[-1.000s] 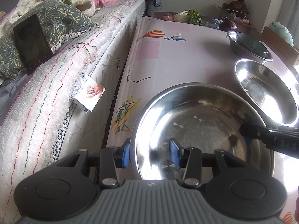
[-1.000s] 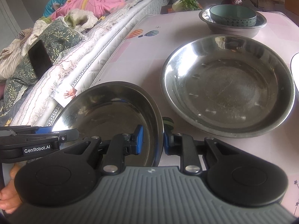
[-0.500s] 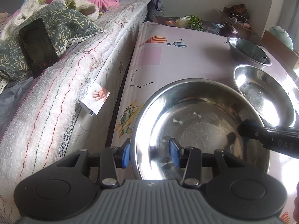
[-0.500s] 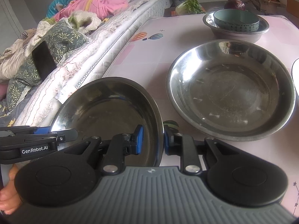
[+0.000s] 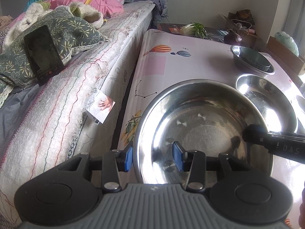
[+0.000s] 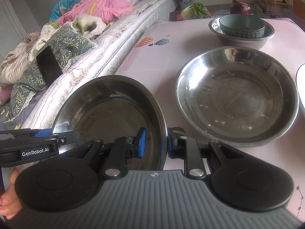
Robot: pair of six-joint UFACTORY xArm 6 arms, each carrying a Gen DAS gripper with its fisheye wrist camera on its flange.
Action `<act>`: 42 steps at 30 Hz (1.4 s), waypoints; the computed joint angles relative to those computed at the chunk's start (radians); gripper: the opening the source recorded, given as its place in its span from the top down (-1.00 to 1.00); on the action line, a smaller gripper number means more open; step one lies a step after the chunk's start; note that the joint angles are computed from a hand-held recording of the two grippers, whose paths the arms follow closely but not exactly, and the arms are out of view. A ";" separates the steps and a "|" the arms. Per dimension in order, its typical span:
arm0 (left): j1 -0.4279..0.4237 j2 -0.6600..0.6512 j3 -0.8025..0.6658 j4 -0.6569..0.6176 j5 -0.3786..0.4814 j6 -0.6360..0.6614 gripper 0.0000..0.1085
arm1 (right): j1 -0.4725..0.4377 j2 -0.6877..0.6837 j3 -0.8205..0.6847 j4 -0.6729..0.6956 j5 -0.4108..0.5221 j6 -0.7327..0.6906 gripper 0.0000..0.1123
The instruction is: Organize plates and bowls
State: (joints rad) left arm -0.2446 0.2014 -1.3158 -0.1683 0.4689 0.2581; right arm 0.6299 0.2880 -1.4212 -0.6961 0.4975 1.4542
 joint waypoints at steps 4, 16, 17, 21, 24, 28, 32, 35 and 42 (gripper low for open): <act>-0.001 -0.007 0.000 -0.003 -0.005 -0.002 0.19 | 0.001 -0.013 0.007 -0.013 -0.001 0.011 0.62; -0.036 0.004 -0.048 -0.040 -0.014 0.040 0.19 | -0.012 -0.099 0.078 -0.117 0.014 0.137 0.62; -0.040 0.007 -0.054 -0.044 -0.014 0.044 0.19 | -0.014 -0.108 0.087 -0.124 0.018 0.149 0.62; -0.063 0.017 -0.077 -0.062 -0.019 0.064 0.19 | -0.021 -0.151 0.131 -0.155 0.029 0.198 0.62; -0.082 0.031 -0.098 -0.070 -0.020 0.078 0.19 | -0.026 -0.182 0.163 -0.176 0.040 0.232 0.61; -0.106 0.051 -0.127 -0.089 -0.014 0.102 0.19 | -0.036 -0.233 0.219 -0.205 0.056 0.284 0.61; -0.130 0.075 -0.160 -0.116 0.001 0.128 0.19 | -0.042 -0.274 0.262 -0.225 0.079 0.326 0.61; -0.144 0.096 -0.189 -0.143 0.017 0.146 0.19 | -0.050 -0.305 0.298 -0.233 0.092 0.355 0.61; -0.183 0.164 -0.277 -0.148 0.058 0.147 0.19 | -0.086 -0.362 0.366 -0.247 0.100 0.393 0.60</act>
